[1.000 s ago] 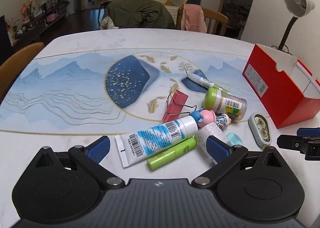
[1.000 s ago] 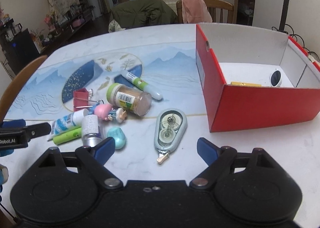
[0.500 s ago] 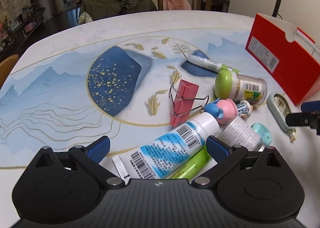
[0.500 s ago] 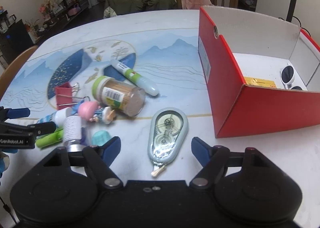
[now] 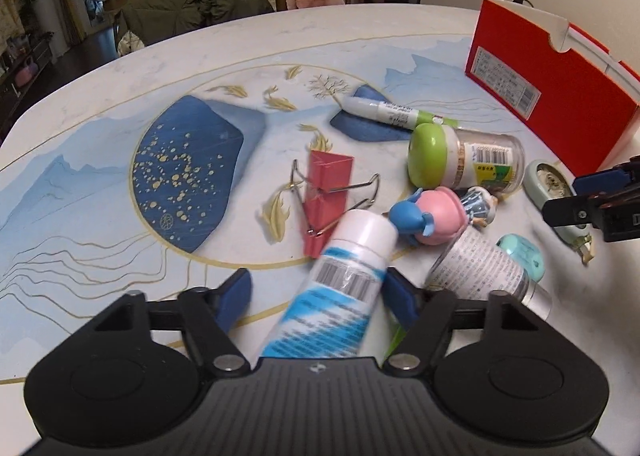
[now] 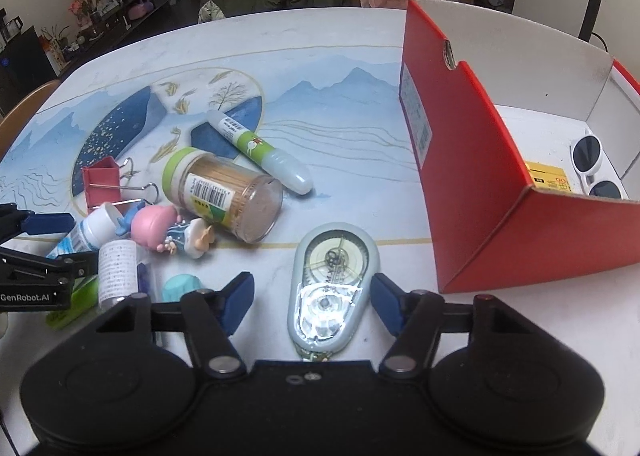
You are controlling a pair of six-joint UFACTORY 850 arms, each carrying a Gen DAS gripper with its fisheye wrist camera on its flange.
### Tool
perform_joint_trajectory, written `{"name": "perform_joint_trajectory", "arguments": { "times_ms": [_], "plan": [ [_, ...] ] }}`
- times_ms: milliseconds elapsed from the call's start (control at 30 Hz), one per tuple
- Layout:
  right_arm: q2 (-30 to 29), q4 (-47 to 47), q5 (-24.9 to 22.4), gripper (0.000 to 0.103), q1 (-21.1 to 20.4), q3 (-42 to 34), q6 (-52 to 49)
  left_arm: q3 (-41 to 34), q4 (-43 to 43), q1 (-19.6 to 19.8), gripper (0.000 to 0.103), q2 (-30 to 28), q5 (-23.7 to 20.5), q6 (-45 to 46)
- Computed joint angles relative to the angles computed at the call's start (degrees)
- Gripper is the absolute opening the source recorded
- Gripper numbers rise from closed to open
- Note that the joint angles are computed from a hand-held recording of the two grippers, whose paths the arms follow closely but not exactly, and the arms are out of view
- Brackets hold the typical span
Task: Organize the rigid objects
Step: 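Grasp the white-and-blue tube with the left tool while the right tool grasps the correction tape, then carry the tube and correction tape with both tools into the red shoebox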
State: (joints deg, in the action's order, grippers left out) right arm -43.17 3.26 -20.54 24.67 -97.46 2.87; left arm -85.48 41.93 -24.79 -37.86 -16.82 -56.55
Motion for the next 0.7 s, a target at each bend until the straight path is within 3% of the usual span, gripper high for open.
{"name": "perform_joint_trajectory", "arguments": {
  "times_ms": [67,133,200,700],
  "plan": [
    [-0.2,-3.0,-0.15,0.058,0.23,-0.24,2.62,-0.01,0.34,-0.03,0.061,0.05,0.05,-0.3],
    [-0.33,-5.82,-0.32,0.054,0.44,-0.33,5.04,0.03,1.3,-0.23,0.049,0.14,-0.08,-1.07],
    [-0.52,-7.88,-0.9,0.045,0.54,-0.54,6.81,0.02,0.93,-0.38,0.044,0.21,-0.22,-0.67],
    [3.34,-3.88,1.36,0.044,0.45,3.88,3.16,0.57,-5.83,-0.87,0.036,1.99,-3.26,0.69]
  ]
}}
